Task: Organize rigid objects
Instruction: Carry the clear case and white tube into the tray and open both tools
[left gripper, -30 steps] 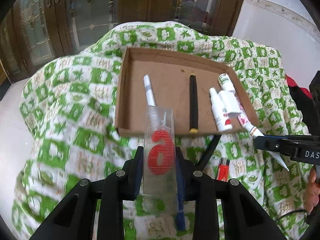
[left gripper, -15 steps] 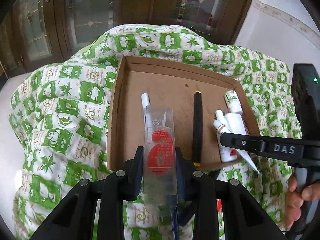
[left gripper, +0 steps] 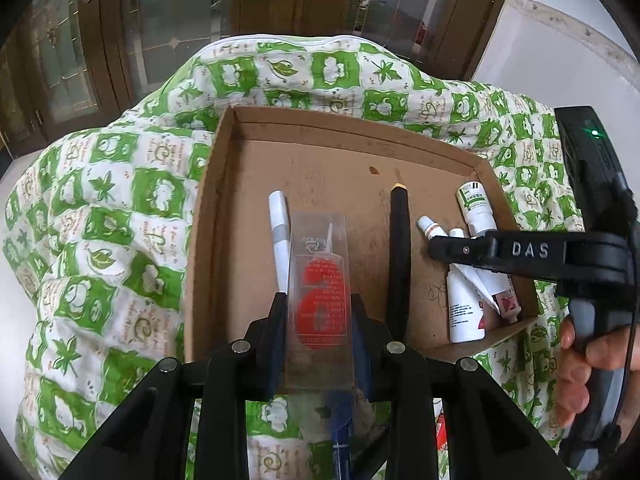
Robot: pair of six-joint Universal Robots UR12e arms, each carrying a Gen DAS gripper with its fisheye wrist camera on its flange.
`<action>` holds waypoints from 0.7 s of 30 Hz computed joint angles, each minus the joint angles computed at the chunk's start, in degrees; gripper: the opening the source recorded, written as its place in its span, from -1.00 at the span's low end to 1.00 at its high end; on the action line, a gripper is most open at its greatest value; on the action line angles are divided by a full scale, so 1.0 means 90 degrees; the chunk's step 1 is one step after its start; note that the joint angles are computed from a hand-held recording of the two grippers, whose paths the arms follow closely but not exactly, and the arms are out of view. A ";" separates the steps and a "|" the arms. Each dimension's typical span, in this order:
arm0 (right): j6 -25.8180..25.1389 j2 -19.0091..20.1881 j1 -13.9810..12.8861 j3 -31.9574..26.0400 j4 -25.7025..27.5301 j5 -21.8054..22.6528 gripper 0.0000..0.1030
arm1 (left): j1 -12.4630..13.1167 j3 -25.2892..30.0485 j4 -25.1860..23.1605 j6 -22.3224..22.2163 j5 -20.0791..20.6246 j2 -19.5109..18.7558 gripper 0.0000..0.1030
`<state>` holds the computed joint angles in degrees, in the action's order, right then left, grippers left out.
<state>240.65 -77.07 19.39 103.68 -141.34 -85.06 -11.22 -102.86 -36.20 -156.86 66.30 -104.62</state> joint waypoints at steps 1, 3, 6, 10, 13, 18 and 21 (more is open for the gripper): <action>0.0068 -0.0008 -0.0045 0.0067 -0.0135 0.0084 -0.69 | -0.0011 0.0015 0.0000 0.0012 0.0017 -0.0019 -0.42; 0.0154 -0.0020 -0.0108 0.0169 -0.0371 0.0194 -0.69 | -0.0058 0.0079 -0.0022 0.0017 0.0071 -0.0087 -0.42; 0.0243 -0.0032 -0.0177 0.0266 -0.0637 0.0247 -0.69 | -0.0127 0.0174 -0.0023 0.0017 0.0113 -0.0185 -0.42; 0.0339 -0.0030 -0.0247 0.0410 -0.1004 0.0292 -0.69 | -0.0217 0.0276 0.0036 0.0051 0.0173 -0.0303 -0.42; 0.0423 -0.0011 -0.0273 0.0478 -0.1260 0.0298 -0.69 | -0.0284 0.0370 0.0067 0.0020 0.0267 -0.0404 -0.42; 0.0367 0.0113 -0.0304 0.0521 -0.1890 0.0064 -0.69 | -0.0319 0.0460 0.0097 -0.0098 0.0290 -0.0521 -0.42; 0.0246 0.0222 -0.0278 0.0451 -0.2029 -0.0151 -0.68 | -0.0325 0.0435 0.0186 -0.0038 0.0312 -0.0517 -0.42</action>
